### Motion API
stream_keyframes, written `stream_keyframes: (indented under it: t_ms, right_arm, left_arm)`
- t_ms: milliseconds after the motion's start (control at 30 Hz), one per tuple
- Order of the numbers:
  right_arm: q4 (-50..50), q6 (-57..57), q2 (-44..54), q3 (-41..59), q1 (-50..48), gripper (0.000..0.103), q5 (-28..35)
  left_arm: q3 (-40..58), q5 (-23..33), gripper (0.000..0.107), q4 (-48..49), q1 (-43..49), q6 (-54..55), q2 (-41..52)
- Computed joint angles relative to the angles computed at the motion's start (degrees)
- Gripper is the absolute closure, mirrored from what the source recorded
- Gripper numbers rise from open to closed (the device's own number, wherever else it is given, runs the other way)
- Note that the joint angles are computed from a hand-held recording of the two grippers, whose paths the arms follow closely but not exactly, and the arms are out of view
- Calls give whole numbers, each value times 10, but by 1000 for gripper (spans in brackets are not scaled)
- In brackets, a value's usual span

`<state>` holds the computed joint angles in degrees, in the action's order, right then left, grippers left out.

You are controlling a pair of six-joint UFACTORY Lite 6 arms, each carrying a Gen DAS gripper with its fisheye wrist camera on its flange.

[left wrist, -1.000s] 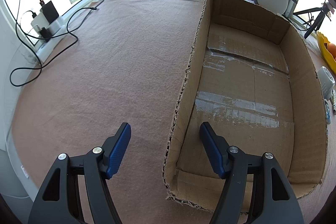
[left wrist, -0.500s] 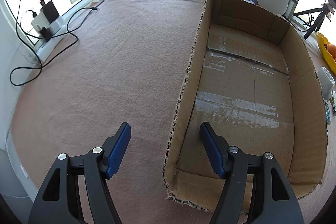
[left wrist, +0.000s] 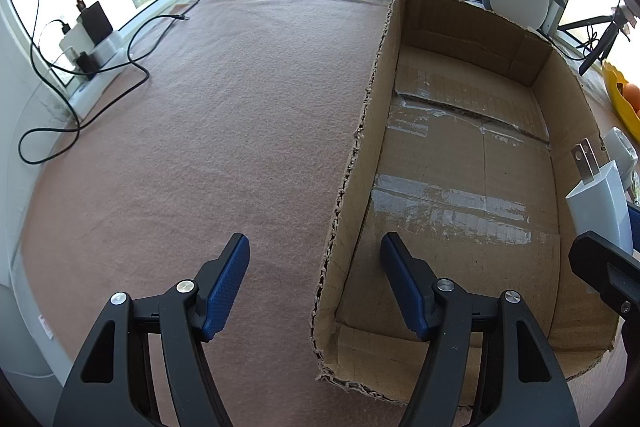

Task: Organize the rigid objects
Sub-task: 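Carry the charger into the cardboard box and open the right gripper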

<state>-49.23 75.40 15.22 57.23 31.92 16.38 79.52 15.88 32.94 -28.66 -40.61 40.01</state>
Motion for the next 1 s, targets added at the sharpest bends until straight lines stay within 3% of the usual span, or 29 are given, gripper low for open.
stream_keyframes:
  t_ms: [300,467,567,1000]
  right_arm:
    - [13,-18,22,14,5,71,3]
    - [-5,0,16,12,9,62,3]
    - [-15,13,9,5,9,62,3]
    - [-40,55,-112,-91,-34,62,9]
  left_arm:
    - [-2,-1,39,1,0,-1,-1]
    - [-1,-1,39,8,-1,-7,0]
    - [-2,-1,39,8,-1,-7,-1]
    - [-2,0,39,12,-2,-11,-1]
